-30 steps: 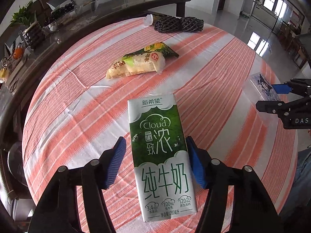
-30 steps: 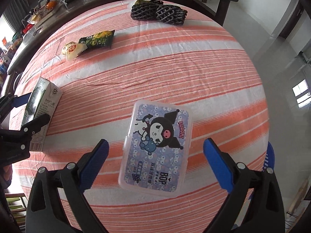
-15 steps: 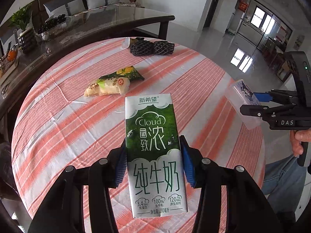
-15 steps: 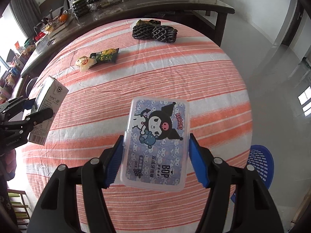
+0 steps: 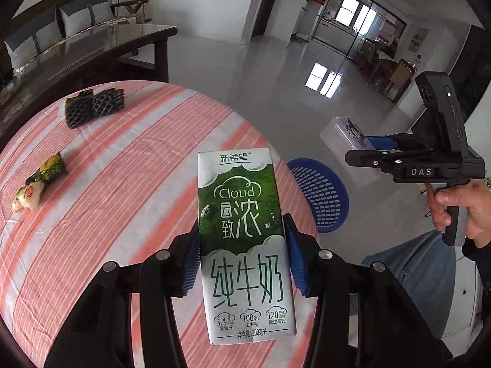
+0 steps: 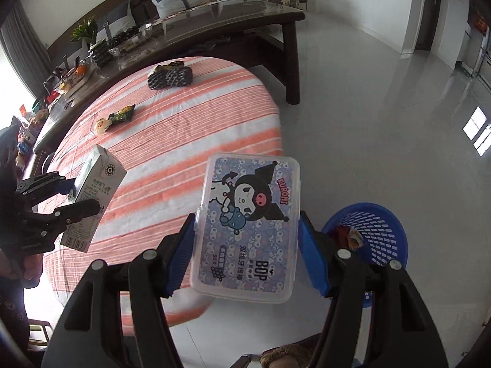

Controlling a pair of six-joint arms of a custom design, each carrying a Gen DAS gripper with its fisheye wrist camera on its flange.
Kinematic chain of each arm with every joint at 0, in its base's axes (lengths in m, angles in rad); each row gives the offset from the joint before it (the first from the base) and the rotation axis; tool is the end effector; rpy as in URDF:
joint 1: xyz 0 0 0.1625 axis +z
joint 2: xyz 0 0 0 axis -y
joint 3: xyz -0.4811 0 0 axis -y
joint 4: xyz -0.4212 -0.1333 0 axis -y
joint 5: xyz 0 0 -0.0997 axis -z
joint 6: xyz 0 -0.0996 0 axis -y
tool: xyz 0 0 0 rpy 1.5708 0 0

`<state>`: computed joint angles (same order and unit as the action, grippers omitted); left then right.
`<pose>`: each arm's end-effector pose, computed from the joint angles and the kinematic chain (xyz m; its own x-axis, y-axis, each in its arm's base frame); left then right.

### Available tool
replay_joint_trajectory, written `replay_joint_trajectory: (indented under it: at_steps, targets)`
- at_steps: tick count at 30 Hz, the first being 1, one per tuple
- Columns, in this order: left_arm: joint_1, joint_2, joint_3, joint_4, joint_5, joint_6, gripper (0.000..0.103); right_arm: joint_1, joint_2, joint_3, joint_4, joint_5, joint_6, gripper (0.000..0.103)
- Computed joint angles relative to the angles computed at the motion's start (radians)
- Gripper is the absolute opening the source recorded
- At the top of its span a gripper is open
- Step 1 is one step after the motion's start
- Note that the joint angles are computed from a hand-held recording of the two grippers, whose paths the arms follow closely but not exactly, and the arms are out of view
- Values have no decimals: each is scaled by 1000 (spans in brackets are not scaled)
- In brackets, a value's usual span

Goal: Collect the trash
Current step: 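Carry the carton and plastic box over the blue basket and open both tools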

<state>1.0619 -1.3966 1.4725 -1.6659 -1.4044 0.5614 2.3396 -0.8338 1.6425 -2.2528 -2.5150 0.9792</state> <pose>-0.1639 -0.6013 0.5081 -0.4710 0.8692 -0.1504 0.8717 0.4848 0.0719 0.5285 -0.4706 0.1435 -0.7678 0.3234 0.5530 -0.0939 0.7971 -0.5965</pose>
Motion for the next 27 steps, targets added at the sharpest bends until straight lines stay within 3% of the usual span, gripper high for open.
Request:
replay_joint_trajectory:
  at_steps: [7,15,21,27]
  targets:
    - [-116,7,168,-72,-67,-62,49,-30,-161,199,29,-36,171,63]
    - [-197,100,300,-197,-104,-163,50,-99,-321,439,-78,-36,283,63]
    - [-211,195,348,-287,-108,-218,50,-156,-382,567,-236,-34,270,63]
    - [-224,266,381,-379,-93,-221,51,-221,-392,659,-485,-24,170,63]
